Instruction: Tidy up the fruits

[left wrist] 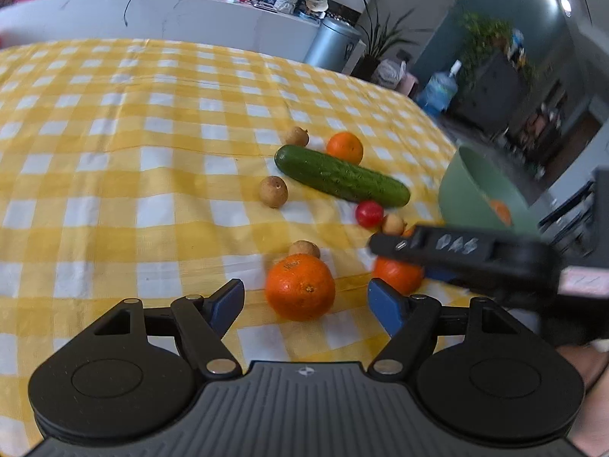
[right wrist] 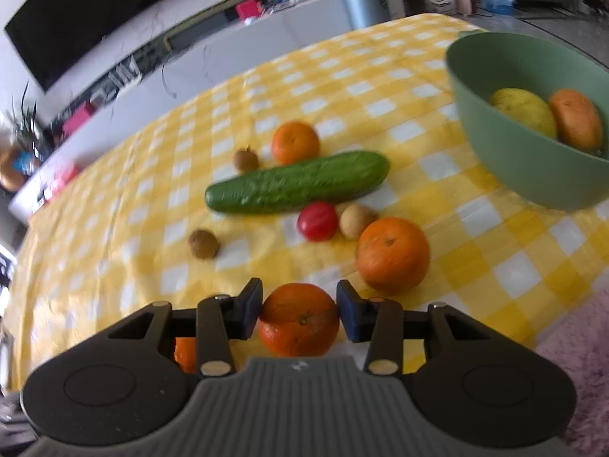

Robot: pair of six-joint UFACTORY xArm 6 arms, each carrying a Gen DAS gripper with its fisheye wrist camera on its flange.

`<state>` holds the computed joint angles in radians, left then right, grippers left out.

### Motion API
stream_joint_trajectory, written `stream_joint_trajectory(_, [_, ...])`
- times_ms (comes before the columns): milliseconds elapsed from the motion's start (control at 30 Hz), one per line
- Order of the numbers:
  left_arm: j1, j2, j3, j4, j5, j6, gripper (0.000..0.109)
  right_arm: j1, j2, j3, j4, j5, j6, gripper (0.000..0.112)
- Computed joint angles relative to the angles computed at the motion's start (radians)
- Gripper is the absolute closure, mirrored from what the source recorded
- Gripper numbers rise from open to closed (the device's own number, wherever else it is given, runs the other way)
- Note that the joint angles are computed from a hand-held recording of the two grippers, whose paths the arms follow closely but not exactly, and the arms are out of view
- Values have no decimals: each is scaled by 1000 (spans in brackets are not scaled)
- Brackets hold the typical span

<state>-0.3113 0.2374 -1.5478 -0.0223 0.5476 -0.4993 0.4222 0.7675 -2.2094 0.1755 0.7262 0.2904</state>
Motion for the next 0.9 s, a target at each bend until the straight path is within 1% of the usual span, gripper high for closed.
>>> stream_joint_trajectory(67, [-6, 27, -35, 56, 31, -25, 22, -3, -27, 42, 3, -37, 6, 72])
stream_joint_trajectory(167, [-7, 58, -71, 74, 58, -39, 23, -5, -44, 67, 38, -57, -24, 72])
stream_joint_trajectory(300, [-10, 90, -102, 66, 68, -29, 23, -7, -38, 57, 78, -41, -48, 72])
stream_joint_trajectory(333, [-10, 97, -107, 68, 64, -41, 26, -8, -33, 49, 88, -32, -54, 72])
stream_joint_trajectory(433, [-11, 117, -121, 66, 40, -65, 27, -11, -14, 19, 130, 6, -81, 73])
stream_joint_trajectory(467, [-10, 127, -130, 69, 41, -77, 28, -10, -11, 14, 132, 12, -82, 73])
stream_joint_trajectory(500, [-11, 133, -137, 88, 39, -96, 33, -10, -9, 10, 130, 16, -80, 73])
stream_joint_trajectory(567, [-11, 139, -144, 119, 39, -117, 34, -10, -11, 15, 132, 8, -81, 79])
stream_joint_trajectory(633, [-11, 136, -137, 128, 31, -131, 37, -11, -15, 20, 138, 4, -80, 79])
stream_joint_trajectory(667, [-11, 134, -134, 140, 33, -146, 41, -10, -15, 21, 134, 4, -77, 79])
stream_joint_trajectory(700, [-11, 135, -137, 158, 38, -165, 48, -10, -12, 16, 130, 9, -76, 79])
stream_joint_trajectory(733, [-10, 131, -130, 162, 32, -177, 50, -9, -7, 7, 124, 18, -75, 79])
stream_joint_trajectory(800, [-5, 124, -115, 131, 12, -171, 56, -6, 5, -13, 105, 32, -65, 79])
stream_joint_trajectory(833, [-3, 119, -105, 112, 3, -169, 58, -6, 10, -22, 90, 37, -49, 77])
stream_joint_trajectory(867, [-1, 115, -101, 102, 1, -176, 58, -7, 18, -34, 70, 44, -27, 73])
stream_joint_trajectory(900, [1, 109, -91, 94, -7, -177, 58, -7, 33, -60, 45, 65, -2, 73])
